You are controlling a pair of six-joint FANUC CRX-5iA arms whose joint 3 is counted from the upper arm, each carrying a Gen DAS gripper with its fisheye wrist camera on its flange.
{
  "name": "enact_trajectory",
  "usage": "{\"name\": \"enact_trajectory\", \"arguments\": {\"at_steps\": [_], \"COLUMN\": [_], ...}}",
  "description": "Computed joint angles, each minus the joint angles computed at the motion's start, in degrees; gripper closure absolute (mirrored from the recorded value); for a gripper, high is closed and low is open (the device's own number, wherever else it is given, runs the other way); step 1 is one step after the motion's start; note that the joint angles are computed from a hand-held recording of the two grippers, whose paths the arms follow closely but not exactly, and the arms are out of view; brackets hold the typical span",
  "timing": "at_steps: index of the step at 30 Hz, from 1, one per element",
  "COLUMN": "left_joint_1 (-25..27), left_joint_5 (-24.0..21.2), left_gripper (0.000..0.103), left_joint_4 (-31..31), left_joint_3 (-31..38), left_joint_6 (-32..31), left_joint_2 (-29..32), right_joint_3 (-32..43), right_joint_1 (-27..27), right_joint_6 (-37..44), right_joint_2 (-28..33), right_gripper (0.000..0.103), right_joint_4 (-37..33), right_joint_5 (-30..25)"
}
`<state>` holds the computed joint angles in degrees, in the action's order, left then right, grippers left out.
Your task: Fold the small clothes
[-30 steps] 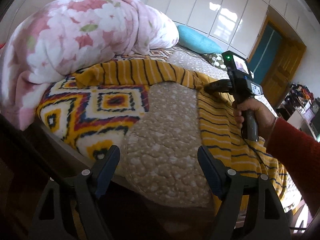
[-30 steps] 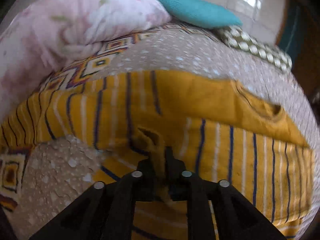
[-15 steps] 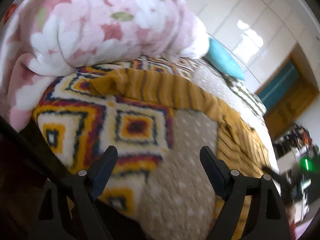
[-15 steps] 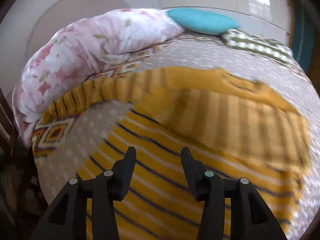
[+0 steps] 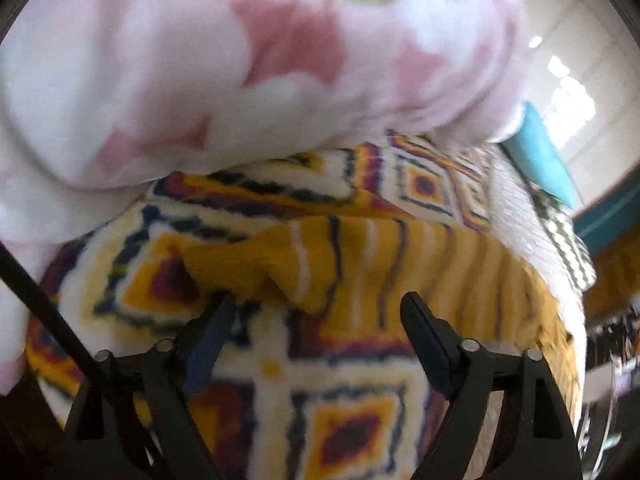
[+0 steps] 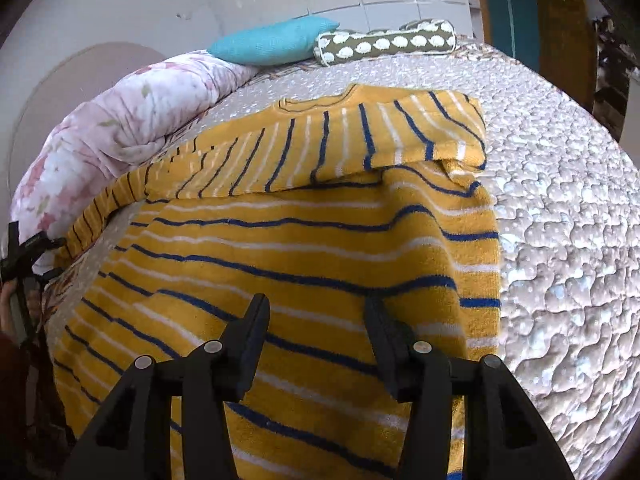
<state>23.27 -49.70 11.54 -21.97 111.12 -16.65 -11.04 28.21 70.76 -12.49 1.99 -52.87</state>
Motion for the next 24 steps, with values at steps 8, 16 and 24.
{"name": "enact_trajectory", "arguments": {"at_steps": [8,16,24], "left_joint_1": [-9.4,-9.1,2.9], "left_joint_5": [-6.9,-8.5,1.6], "left_gripper": [0.103,0.030,0.016], "left_joint_4": [-27.8,-25.7,14.6], "left_joint_3": [15.7,18.4,-6.6], "left_joint_6": [11.6,6.6,-9.8], "left_joint_2": [-3.9,-6.6,-9.9], "right_joint_3": [-3.0,-4.0,-5.1], "right_joint_1": [2.3,3.3,4.7], "right_joint_6": [-2.6,-4.6,-7.2], "right_joint_2": [-0.4,-0.9,-1.2], "right_gripper": [0.049,0.048,0.046], "right_joint_4": [5.6,6.4,8.4], "right_joint_5": [2.5,3.7,4.3]}}
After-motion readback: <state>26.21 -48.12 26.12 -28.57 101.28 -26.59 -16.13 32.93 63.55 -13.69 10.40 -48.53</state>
